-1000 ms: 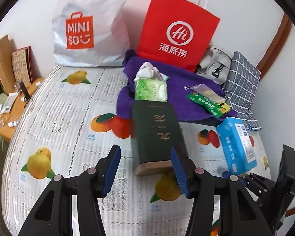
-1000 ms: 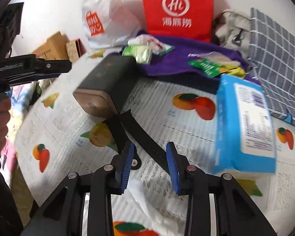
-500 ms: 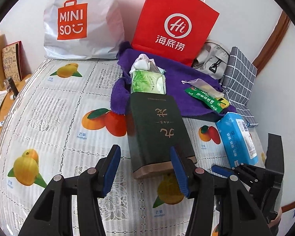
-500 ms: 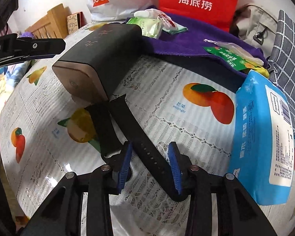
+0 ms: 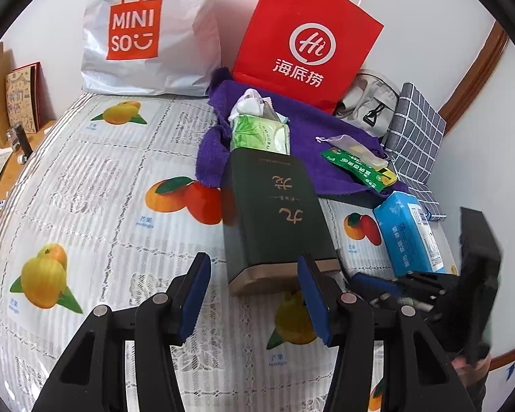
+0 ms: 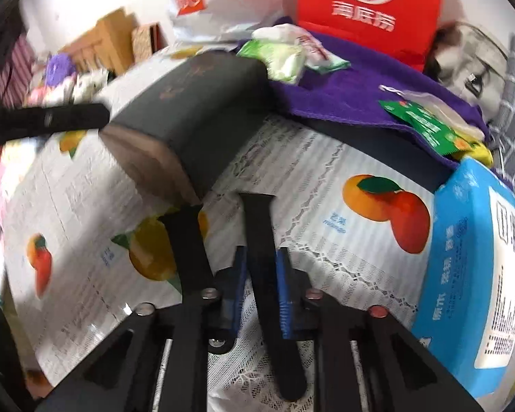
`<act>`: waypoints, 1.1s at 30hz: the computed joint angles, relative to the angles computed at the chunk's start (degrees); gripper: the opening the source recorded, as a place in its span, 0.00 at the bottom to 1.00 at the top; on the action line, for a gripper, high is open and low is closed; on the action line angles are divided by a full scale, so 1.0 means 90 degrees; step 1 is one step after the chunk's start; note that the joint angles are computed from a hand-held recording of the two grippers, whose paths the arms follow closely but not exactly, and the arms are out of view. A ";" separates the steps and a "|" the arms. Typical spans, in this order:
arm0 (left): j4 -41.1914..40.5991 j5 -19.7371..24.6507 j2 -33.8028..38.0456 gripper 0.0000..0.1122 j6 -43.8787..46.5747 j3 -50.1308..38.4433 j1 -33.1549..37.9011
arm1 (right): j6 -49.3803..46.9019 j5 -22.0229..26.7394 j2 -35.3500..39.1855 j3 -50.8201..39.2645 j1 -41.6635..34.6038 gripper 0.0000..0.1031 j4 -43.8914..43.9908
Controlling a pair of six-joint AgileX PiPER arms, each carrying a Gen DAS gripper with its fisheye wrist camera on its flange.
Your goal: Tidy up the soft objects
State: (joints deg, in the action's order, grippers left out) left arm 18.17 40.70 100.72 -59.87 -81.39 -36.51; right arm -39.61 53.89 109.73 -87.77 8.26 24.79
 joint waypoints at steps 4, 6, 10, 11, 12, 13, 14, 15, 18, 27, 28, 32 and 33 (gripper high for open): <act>-0.0012 -0.0070 -0.0101 0.45 -0.0119 0.0180 0.0042 | 0.0160 0.0187 0.0044 -0.0163 -0.0139 0.04 -0.0017; -0.0083 -0.0129 -0.0116 0.45 -0.0116 0.0230 0.0066 | 0.0192 0.0232 0.0110 -0.0169 -0.0138 0.05 -0.0071; -0.0057 -0.0181 -0.0171 0.45 -0.0174 0.0352 0.0030 | 0.0299 -0.0141 0.0009 0.0148 -0.0061 0.05 -0.0293; -0.0069 -0.0184 -0.0168 0.45 -0.0180 0.0363 0.0027 | 0.0286 -0.0189 -0.0008 0.0191 -0.0058 0.05 -0.0287; -0.0091 -0.0186 -0.0163 0.45 -0.0181 0.0370 0.0028 | 0.0254 -0.0241 -0.0025 0.0227 -0.0048 0.05 -0.0261; -0.0100 -0.0178 -0.0154 0.45 -0.0198 0.0367 0.0020 | 0.0207 -0.0302 -0.0033 0.0257 -0.0045 0.05 -0.0217; -0.0105 -0.0171 -0.0142 0.45 -0.0208 0.0361 0.0002 | 0.0157 -0.0363 -0.0044 0.0290 -0.0050 0.03 -0.0181; -0.0100 -0.0164 -0.0142 0.45 -0.0211 0.0364 -0.0022 | 0.0161 -0.0388 -0.0063 0.0315 -0.0068 0.03 -0.0144; -0.0044 -0.0063 -0.0106 0.45 -0.0270 0.0336 -0.0117 | -0.0038 -0.0341 -0.0242 0.0432 -0.0326 0.03 0.0415; -0.0063 0.0393 0.0309 0.45 -0.0499 -0.0139 -0.0566 | -0.0265 -0.0296 -0.1161 0.0870 -0.0890 0.03 0.1038; -0.0071 0.0472 0.0389 0.45 -0.0518 -0.0228 -0.0618 | -0.0344 -0.0204 -0.1238 0.0894 -0.1001 0.03 0.1120; -0.0188 0.0708 0.0831 0.45 -0.0580 -0.0677 -0.0844 | -0.0707 0.0108 -0.1437 0.0971 -0.1435 0.03 0.1388; -0.0221 0.0760 0.0937 0.45 -0.0586 -0.0791 -0.0885 | -0.0812 0.0146 -0.1488 0.1000 -0.1557 0.03 0.1443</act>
State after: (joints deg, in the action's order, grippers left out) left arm 16.18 47.54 109.15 -65.14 -88.51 -44.48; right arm -46.92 55.21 96.33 -78.77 -5.75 37.77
